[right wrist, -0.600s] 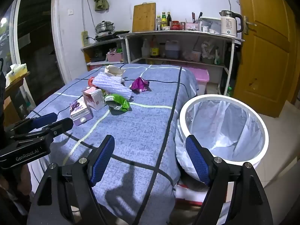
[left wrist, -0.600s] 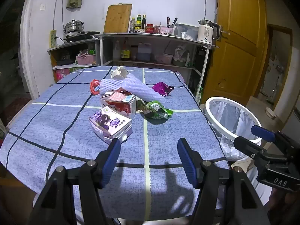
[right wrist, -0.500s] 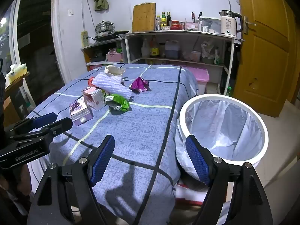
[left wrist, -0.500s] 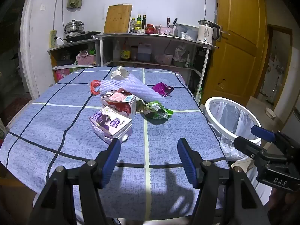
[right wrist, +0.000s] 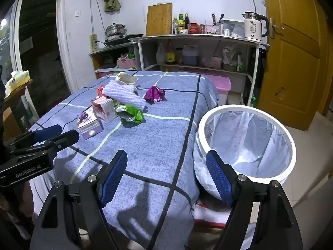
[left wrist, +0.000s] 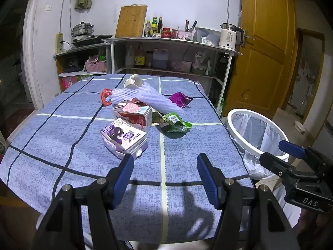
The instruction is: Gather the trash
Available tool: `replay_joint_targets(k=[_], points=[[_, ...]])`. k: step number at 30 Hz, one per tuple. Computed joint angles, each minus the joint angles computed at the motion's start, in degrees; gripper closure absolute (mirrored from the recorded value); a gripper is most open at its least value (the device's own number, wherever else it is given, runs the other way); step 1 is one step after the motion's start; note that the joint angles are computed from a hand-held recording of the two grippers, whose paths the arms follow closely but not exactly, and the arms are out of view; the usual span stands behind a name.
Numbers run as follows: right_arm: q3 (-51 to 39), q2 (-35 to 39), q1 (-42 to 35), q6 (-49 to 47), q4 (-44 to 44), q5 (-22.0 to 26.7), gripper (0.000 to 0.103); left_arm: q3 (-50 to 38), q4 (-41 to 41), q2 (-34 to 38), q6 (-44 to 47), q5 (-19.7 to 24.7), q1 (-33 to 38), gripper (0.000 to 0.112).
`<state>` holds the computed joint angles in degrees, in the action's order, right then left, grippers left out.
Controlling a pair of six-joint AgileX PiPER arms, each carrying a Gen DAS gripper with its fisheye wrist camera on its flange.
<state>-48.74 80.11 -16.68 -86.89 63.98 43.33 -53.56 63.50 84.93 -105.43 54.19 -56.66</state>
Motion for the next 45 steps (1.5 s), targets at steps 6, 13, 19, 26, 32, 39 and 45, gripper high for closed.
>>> replay_joint_targets(k=[6, 13, 19, 26, 32, 39, 45], points=[[0.1, -0.2, -0.1, 0.0, 0.0, 0.0, 0.025, 0.0, 0.0, 0.0, -0.1, 0.0, 0.0, 0.047], [0.0, -0.1, 0.1, 0.2, -0.1, -0.2, 0.025, 0.0, 0.0, 0.0, -0.2, 0.0, 0.0, 0.047], [0.0, -0.1, -0.1, 0.3, -0.3, -0.1, 0.025, 0.0, 0.0, 0.0, -0.2, -0.1, 0.0, 0.047], [-0.7, 0.2, -0.6, 0.8, -0.8, 0.4, 0.025, -0.1, -0.2, 0.0, 0.0, 0.0, -0.1, 0.047], [-0.5, 0.1, -0.6, 0.7, -0.7, 0.3, 0.025, -0.1, -0.2, 0.0, -0.1, 0.0, -0.1, 0.047], [-0.5, 0.1, -0.6, 0.7, -0.7, 0.3, 0.025, 0.0, -0.2, 0.0, -0.1, -0.1, 0.0, 0.047], [-0.5, 0.1, -0.9, 0.6, -0.8, 0.5, 0.025, -0.1, -0.3, 0.0, 0.0, -0.1, 0.0, 0.047]])
